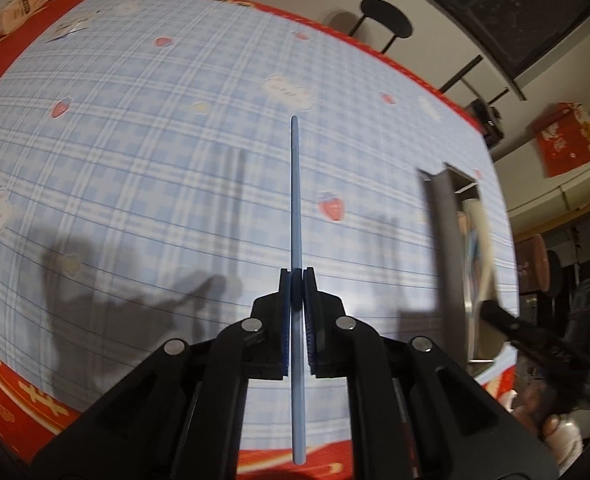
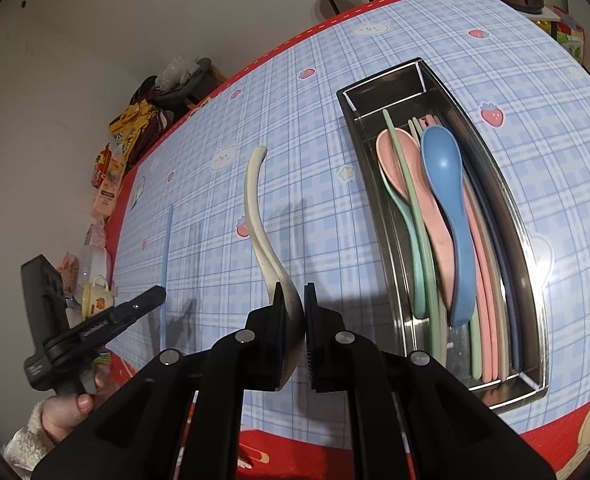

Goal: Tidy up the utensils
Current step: 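Lift the blue chopstick and beige spoon and carry them over the caddy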

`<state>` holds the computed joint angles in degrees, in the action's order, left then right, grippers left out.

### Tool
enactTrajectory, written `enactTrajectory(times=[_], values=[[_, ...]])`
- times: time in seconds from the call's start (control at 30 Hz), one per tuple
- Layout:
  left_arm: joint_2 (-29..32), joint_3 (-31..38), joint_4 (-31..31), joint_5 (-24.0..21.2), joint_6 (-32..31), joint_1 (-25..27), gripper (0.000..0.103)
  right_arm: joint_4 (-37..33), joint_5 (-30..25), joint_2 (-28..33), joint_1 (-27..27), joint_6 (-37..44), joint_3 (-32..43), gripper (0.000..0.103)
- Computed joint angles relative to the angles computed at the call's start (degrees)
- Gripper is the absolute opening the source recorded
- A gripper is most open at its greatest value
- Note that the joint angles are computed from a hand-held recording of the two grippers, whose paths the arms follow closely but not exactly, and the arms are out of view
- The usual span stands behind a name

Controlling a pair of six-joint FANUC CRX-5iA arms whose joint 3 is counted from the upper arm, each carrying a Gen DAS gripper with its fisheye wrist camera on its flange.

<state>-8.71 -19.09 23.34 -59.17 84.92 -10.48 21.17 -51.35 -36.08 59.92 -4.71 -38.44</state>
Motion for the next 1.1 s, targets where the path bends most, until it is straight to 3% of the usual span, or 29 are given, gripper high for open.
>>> enactTrajectory(times=[0.33,0.57,0.77,1.1], values=[[2.7,4.2,2.4,-0.4,0.9,-7.8,0.01,6.4,-6.2,-9.5,4.7,-10.1,-5.8,0.009],[6.7,7.3,3.1,0.9,3.0,-14.0,0.01,6.8,-12.1,-15.9,5.6,-12.3,-8.1,0.009],[9.8,9.1,4.7,3.1,5.5,-18.6,0.01,4.3,-13.9,-19.2,3.2,-7.7,-8.4,0.009],[14.9,11.4,4.5,6.6,10.9,-23.2,0.01,-4.0,-10.6,-16.4,-7.1,7.3,-5.1,0.009]])
